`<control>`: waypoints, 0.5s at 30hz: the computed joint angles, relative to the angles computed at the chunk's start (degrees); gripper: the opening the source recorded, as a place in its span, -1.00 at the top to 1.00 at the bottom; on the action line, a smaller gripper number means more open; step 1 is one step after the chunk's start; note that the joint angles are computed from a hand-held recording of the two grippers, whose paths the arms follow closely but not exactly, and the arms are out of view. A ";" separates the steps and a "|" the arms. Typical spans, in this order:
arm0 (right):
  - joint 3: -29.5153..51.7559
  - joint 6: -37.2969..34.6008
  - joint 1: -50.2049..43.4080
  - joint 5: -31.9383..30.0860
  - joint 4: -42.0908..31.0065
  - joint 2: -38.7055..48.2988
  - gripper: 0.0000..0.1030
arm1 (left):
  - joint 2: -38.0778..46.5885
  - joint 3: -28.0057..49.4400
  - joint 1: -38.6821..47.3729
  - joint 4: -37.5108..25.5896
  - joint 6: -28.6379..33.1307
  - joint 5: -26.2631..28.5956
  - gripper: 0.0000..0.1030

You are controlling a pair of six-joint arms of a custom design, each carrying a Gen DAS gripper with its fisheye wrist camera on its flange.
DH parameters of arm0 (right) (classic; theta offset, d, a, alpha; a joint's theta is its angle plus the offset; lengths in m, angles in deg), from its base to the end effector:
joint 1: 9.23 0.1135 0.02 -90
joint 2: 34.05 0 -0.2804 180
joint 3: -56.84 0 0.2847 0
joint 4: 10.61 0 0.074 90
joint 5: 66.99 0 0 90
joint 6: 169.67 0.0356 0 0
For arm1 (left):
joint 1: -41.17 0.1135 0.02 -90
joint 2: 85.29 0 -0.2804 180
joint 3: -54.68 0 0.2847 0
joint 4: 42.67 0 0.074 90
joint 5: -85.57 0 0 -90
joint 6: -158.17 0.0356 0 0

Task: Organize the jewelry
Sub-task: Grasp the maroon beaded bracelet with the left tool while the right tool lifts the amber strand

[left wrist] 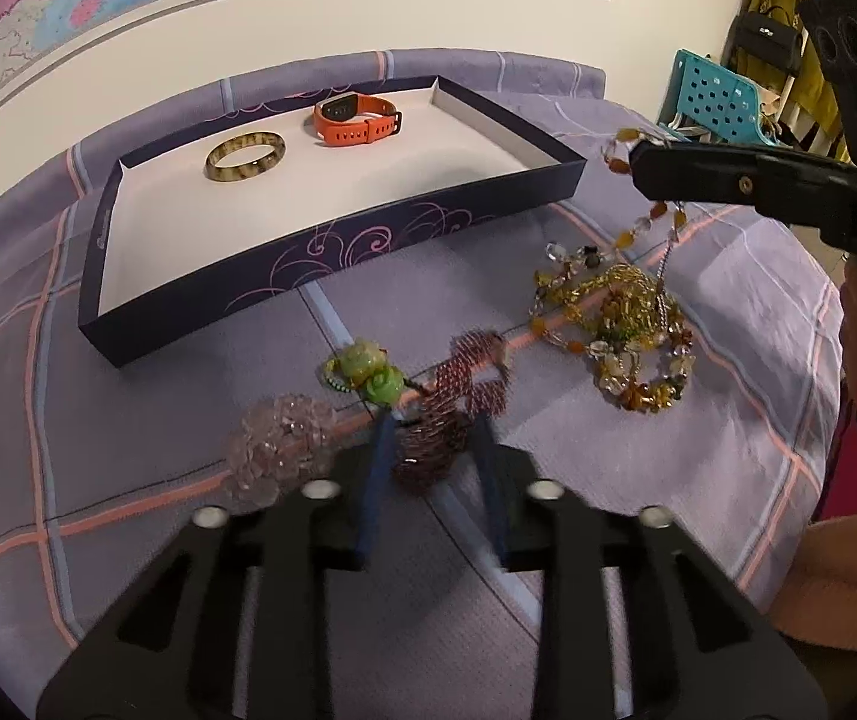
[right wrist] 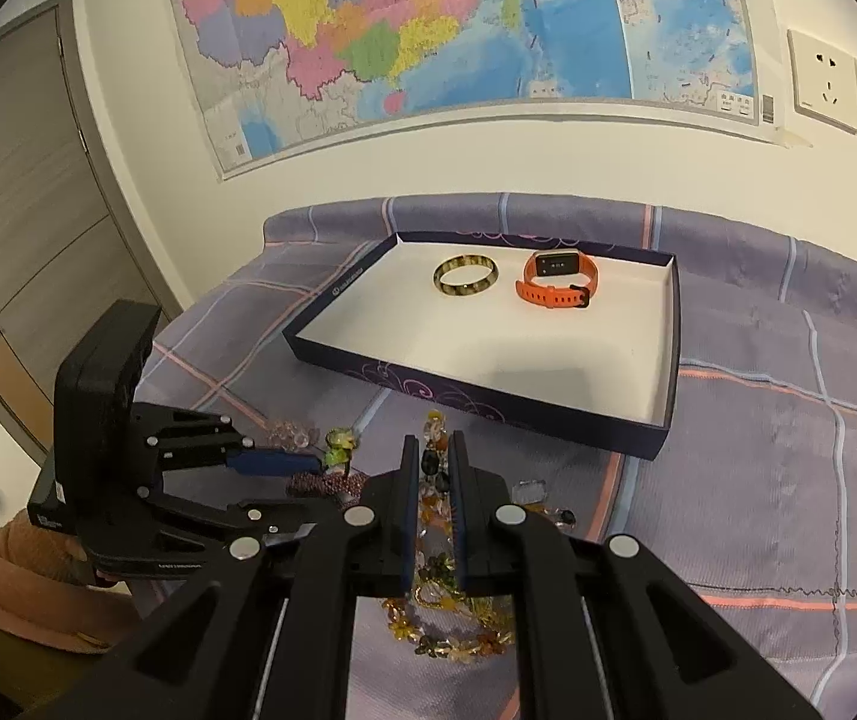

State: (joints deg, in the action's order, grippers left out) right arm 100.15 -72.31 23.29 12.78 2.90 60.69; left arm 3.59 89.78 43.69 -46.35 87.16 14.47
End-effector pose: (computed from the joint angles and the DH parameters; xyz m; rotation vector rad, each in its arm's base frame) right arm 0.2552 0.1702 0.1033 -0.5942 2.2047 0.5721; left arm 0.2409 -0.0009 0.0734 0.4807 2.4690 -0.2740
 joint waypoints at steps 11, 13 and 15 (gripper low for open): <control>-0.38 -0.32 -0.17 -0.48 -0.31 -2.93 0.84 | -6.46 -1.70 2.90 -3.55 -0.49 4.58 0.76; -0.34 -0.27 -0.39 -0.99 -0.53 -3.82 0.84 | -8.61 -1.54 3.75 -5.17 -0.24 6.02 0.76; -0.15 -0.32 -0.50 -1.25 -0.71 -4.28 0.84 | -10.45 -1.28 4.31 -6.55 -0.35 6.85 0.76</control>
State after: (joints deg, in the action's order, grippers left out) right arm 100.00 -72.63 22.79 11.53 2.19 56.41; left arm -6.86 88.51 48.00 -52.90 86.81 21.32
